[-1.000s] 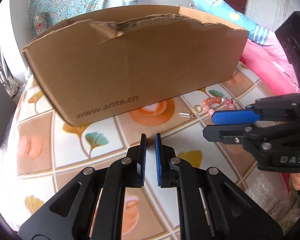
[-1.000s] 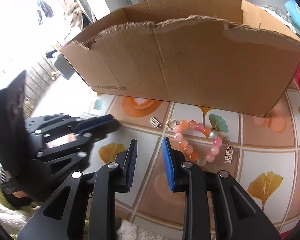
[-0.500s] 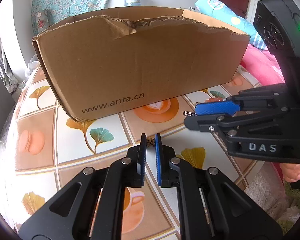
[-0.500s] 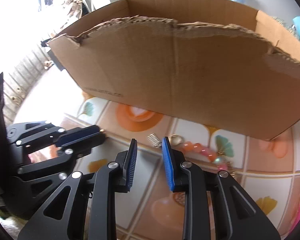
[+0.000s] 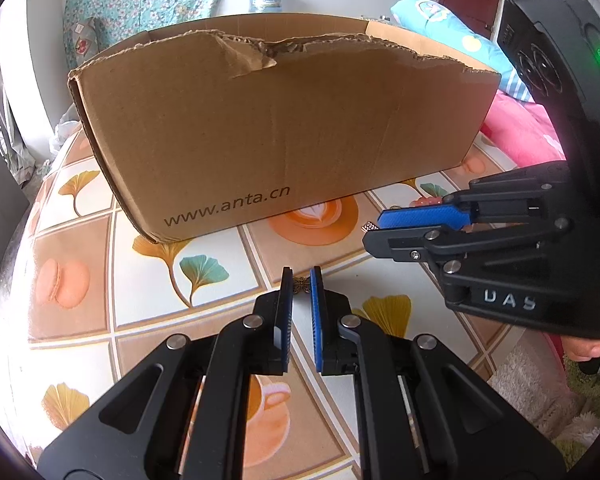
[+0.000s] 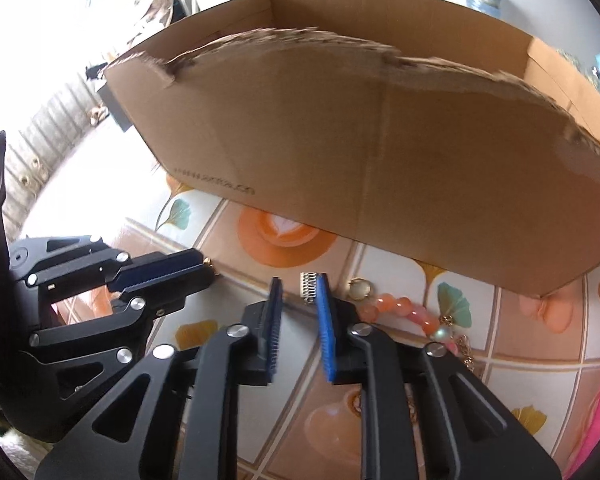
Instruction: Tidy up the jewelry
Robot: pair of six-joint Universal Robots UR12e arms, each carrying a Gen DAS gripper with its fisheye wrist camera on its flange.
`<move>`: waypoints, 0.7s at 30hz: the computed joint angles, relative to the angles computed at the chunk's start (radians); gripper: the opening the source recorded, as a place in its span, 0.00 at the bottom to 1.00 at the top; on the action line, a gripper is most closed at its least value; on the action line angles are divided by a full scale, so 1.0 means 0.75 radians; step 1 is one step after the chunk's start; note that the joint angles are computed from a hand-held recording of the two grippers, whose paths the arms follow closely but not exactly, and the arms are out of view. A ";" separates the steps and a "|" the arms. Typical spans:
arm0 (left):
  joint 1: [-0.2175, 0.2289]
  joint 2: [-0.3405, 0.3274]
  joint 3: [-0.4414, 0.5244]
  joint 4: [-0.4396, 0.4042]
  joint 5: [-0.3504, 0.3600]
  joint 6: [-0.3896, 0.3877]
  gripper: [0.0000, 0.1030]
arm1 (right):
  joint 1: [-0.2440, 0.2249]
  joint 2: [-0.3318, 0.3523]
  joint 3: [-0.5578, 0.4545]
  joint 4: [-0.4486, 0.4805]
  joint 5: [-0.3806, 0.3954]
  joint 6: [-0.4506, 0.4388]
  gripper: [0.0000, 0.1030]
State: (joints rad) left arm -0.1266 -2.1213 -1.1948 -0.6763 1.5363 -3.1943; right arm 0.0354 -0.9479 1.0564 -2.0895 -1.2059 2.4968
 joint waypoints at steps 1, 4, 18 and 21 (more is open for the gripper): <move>0.000 0.000 0.001 0.000 0.000 0.000 0.08 | 0.002 0.000 0.002 -0.010 -0.007 0.000 0.13; 0.000 0.000 0.000 0.000 0.000 0.000 0.08 | 0.006 0.001 0.002 -0.024 -0.021 0.010 0.11; 0.001 -0.003 0.005 0.004 -0.001 -0.004 0.08 | 0.015 -0.005 0.002 -0.014 -0.014 0.036 0.05; 0.002 -0.002 0.003 0.010 -0.012 -0.008 0.08 | 0.012 -0.007 -0.001 -0.013 0.000 0.047 0.05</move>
State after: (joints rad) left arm -0.1249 -2.1231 -1.1926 -0.6688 1.5271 -3.2000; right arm 0.0440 -0.9529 1.0554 -2.0989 -1.2061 2.5321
